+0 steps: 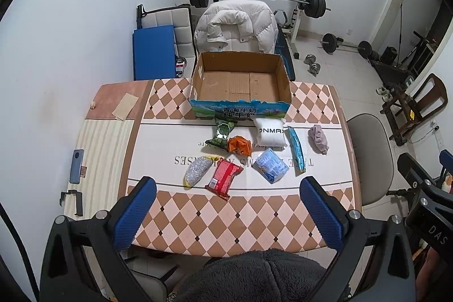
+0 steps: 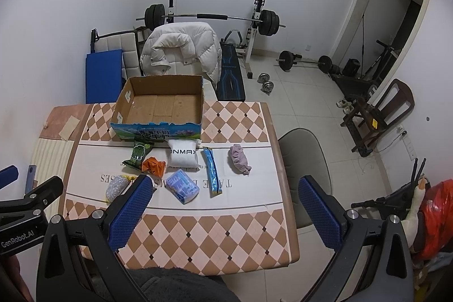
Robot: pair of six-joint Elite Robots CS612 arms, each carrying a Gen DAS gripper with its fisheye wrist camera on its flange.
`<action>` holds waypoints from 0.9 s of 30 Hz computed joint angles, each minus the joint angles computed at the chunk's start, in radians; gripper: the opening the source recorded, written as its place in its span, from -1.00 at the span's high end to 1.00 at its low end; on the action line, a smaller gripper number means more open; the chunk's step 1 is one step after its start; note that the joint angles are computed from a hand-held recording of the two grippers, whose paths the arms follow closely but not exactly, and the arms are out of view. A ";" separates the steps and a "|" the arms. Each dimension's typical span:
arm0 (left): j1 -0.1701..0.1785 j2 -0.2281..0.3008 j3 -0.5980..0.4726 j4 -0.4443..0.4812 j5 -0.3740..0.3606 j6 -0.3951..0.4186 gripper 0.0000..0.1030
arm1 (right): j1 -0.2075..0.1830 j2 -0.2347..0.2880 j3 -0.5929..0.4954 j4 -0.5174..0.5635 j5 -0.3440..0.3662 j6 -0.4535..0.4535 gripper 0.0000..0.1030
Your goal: Organize soft objects
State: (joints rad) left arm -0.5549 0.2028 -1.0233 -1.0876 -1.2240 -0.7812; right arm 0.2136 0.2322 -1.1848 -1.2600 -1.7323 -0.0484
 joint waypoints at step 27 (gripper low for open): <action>-0.002 0.004 -0.010 -0.004 0.004 0.000 -1.00 | 0.006 -0.046 0.058 -0.011 0.009 0.005 -1.00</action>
